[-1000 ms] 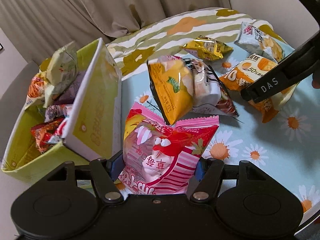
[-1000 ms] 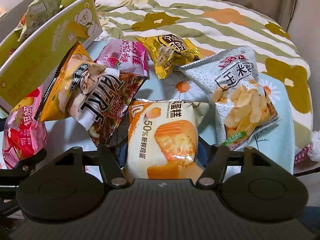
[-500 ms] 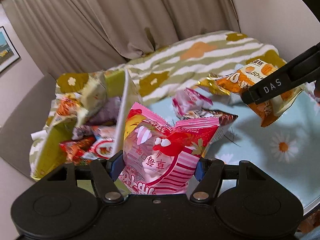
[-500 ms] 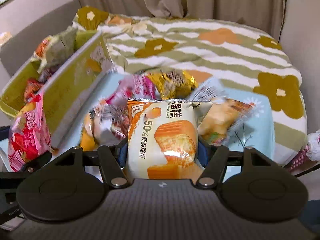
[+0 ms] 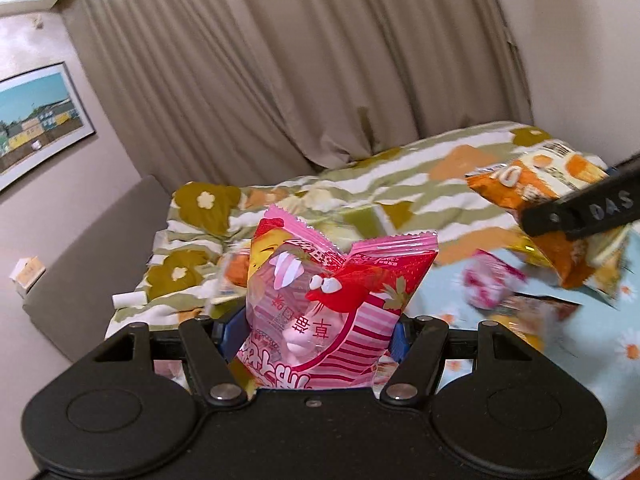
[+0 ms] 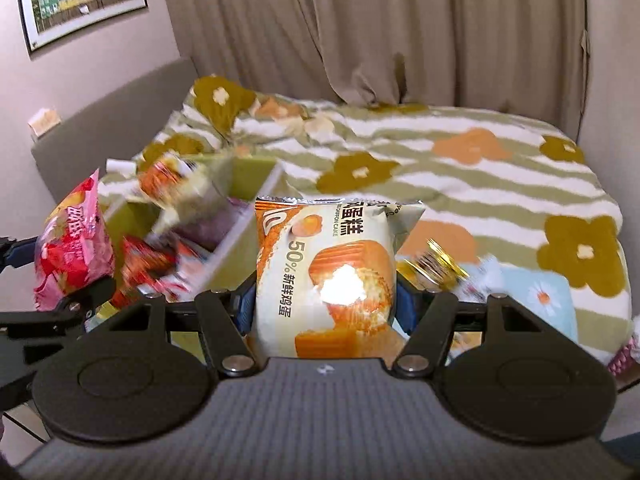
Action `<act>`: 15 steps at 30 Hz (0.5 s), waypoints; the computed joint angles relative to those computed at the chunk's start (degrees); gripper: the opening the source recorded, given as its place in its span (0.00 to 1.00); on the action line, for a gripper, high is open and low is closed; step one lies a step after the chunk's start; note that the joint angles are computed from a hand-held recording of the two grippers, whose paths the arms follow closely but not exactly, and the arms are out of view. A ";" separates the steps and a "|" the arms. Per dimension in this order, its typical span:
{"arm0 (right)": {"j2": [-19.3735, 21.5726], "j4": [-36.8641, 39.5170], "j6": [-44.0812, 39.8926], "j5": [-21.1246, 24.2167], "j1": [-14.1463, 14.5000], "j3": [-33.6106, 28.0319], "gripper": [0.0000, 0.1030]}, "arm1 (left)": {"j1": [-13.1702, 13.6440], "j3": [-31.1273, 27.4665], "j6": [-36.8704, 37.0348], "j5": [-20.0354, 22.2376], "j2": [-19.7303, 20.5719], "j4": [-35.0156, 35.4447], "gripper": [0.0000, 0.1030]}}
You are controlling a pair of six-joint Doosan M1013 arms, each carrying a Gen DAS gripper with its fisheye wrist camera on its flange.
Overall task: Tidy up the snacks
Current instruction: 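Carry both bags into the box and open both grippers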
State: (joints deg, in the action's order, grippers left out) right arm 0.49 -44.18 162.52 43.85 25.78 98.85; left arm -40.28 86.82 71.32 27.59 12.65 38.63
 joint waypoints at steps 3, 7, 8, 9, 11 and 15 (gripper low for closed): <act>2.73 -0.30 -0.14 0.56 0.93 -3.57 0.77 | 2.73 -2.41 4.81 0.19 1.45 -4.50 0.69; 6.94 0.74 -0.37 1.15 1.87 -8.58 0.77 | 5.96 -5.70 12.88 1.46 3.82 -11.98 0.69; 7.89 1.26 -0.47 1.09 1.95 -9.62 0.77 | 6.60 -6.60 14.96 2.00 4.54 -13.90 0.69; 8.95 1.73 -0.58 1.26 2.13 -10.88 0.77 | 7.35 -7.57 17.58 2.57 5.35 -16.56 0.69; 10.79 2.20 -0.70 2.07 2.55 -13.03 0.77 | 8.70 -8.91 23.02 3.77 6.43 -22.78 0.69; 14.00 2.52 0.84 4.69 3.27 -16.75 0.77 | 10.56 -12.15 33.60 7.15 9.10 -34.53 0.81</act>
